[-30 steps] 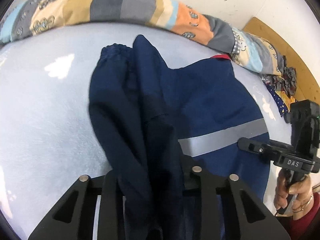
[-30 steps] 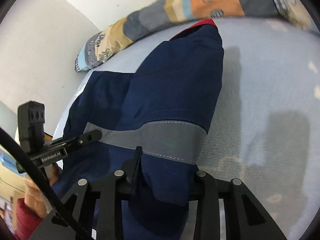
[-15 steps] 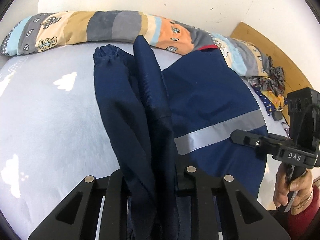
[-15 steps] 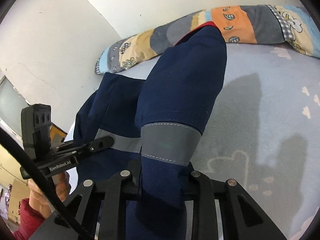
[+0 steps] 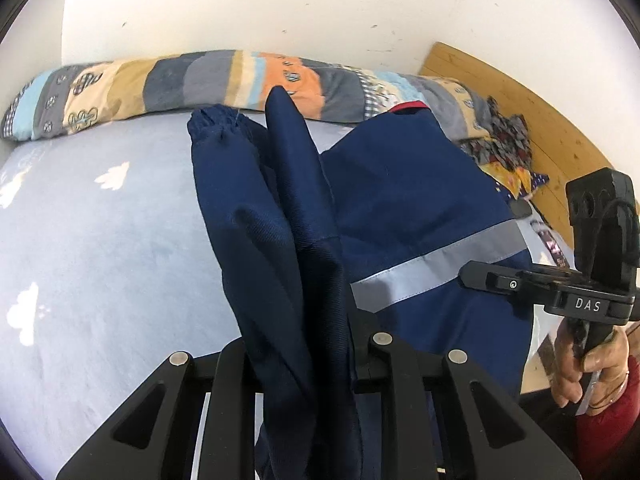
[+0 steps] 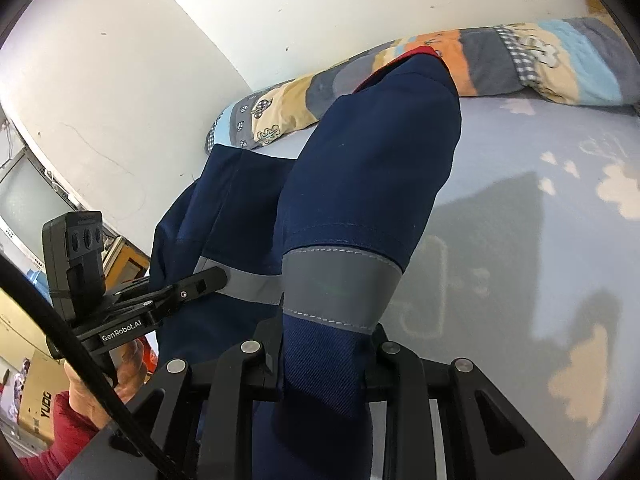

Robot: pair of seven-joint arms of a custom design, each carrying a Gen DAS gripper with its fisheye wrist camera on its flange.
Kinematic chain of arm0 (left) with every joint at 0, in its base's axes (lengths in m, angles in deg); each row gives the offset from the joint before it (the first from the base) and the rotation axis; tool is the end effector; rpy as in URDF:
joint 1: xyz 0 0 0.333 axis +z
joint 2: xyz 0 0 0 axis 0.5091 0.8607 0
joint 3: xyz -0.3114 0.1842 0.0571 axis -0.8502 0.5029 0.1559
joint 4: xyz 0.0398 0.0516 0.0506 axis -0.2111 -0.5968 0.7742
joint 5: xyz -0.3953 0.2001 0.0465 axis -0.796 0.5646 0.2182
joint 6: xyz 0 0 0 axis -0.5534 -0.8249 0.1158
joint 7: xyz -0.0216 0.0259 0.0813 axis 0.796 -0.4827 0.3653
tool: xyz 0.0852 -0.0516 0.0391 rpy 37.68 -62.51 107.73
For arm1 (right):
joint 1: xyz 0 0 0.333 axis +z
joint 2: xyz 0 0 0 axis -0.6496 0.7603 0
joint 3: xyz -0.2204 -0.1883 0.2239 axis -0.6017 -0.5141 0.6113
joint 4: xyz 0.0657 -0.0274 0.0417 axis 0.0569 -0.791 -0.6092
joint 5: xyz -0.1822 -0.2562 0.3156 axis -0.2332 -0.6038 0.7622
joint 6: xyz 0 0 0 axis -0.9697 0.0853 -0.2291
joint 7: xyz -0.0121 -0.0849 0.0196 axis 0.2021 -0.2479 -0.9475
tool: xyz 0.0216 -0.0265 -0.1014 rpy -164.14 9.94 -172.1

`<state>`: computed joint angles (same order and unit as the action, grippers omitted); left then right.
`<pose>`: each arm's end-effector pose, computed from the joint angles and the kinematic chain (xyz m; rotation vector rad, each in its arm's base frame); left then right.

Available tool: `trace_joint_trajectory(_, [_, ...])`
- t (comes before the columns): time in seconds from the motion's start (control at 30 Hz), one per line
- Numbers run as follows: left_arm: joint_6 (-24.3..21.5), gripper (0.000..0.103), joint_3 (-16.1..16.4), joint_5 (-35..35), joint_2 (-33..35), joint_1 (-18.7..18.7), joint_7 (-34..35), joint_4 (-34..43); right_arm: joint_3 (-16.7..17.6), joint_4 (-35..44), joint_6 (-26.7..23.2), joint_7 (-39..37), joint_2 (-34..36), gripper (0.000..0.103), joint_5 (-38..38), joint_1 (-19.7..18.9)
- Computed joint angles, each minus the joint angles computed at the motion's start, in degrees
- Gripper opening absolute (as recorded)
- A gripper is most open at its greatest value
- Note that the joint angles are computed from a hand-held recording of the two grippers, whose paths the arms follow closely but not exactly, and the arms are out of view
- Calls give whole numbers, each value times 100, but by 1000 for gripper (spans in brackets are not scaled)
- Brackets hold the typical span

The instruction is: Fold large clothes

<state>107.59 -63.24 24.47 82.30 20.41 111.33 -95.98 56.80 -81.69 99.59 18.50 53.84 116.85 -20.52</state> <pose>0.6239 -0.2472 0.6497 -1.5860 2.2819 -1.0474 0.6074 0.2878 0.6323 -1.6453 1.5934 -0.0357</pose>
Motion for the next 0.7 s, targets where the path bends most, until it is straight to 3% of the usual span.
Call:
trace_joint_trajectory(0.3, [382,19,-164,225,-369,-371,-358,-722,-170,-1345,126,112,-1054,26,-9,73])
trace_joint_trajectory(0.7, [406,19,-151,370,190,-378,-632,-553,-220,-1333,14,442,-768,26,-494,-18])
